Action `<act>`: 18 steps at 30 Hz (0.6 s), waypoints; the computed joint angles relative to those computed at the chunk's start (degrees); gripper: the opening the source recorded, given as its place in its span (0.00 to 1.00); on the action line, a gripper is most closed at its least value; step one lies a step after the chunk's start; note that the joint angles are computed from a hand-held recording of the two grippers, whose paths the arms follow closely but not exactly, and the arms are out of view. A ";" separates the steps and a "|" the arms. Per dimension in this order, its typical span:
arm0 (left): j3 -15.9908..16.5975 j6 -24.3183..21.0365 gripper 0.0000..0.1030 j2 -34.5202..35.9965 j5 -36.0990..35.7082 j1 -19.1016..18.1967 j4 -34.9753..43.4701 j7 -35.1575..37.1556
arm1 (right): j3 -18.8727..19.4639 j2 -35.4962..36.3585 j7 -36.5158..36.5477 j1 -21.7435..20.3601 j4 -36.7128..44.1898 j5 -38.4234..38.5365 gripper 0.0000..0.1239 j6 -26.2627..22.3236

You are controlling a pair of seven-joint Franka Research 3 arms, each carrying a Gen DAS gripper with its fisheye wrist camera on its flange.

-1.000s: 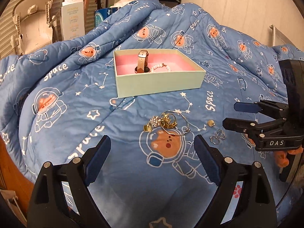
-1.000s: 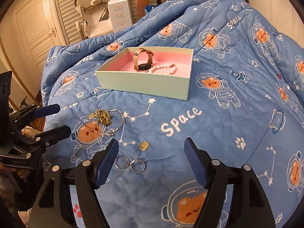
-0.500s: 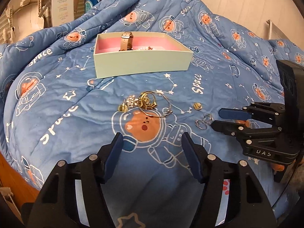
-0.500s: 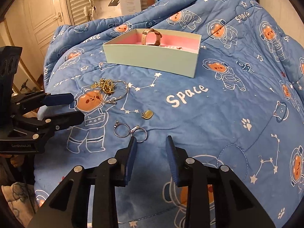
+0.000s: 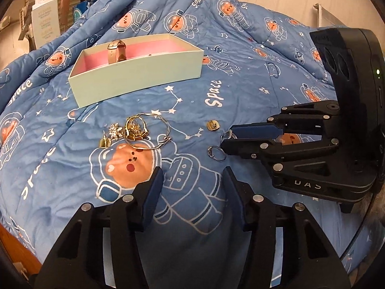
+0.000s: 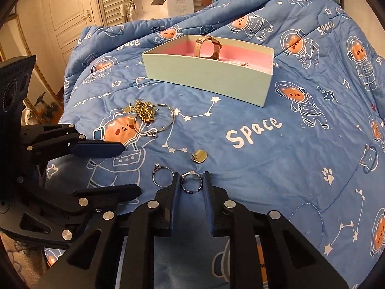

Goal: Organize jewelry
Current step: 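Grasp a silver ring with the right tool while the left tool grasps another ring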

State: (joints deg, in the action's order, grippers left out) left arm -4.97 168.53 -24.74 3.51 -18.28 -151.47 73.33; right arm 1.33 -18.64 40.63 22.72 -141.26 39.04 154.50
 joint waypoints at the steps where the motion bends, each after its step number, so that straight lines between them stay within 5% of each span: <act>1: 0.45 0.26 0.49 0.67 -0.29 -0.60 0.44 0.65 | 0.02 -0.11 0.57 -0.24 -0.09 -0.09 0.15 0.12; 4: 2.10 0.75 0.48 2.76 -2.32 -2.67 1.98 2.98 | -0.12 -0.57 2.53 -1.03 -0.39 -0.46 0.15 -0.01; 18: 0.10 1.14 0.17 5.54 -4.78 -1.27 4.41 5.28 | -0.88 -1.35 6.47 -1.85 -1.42 -0.96 0.15 0.45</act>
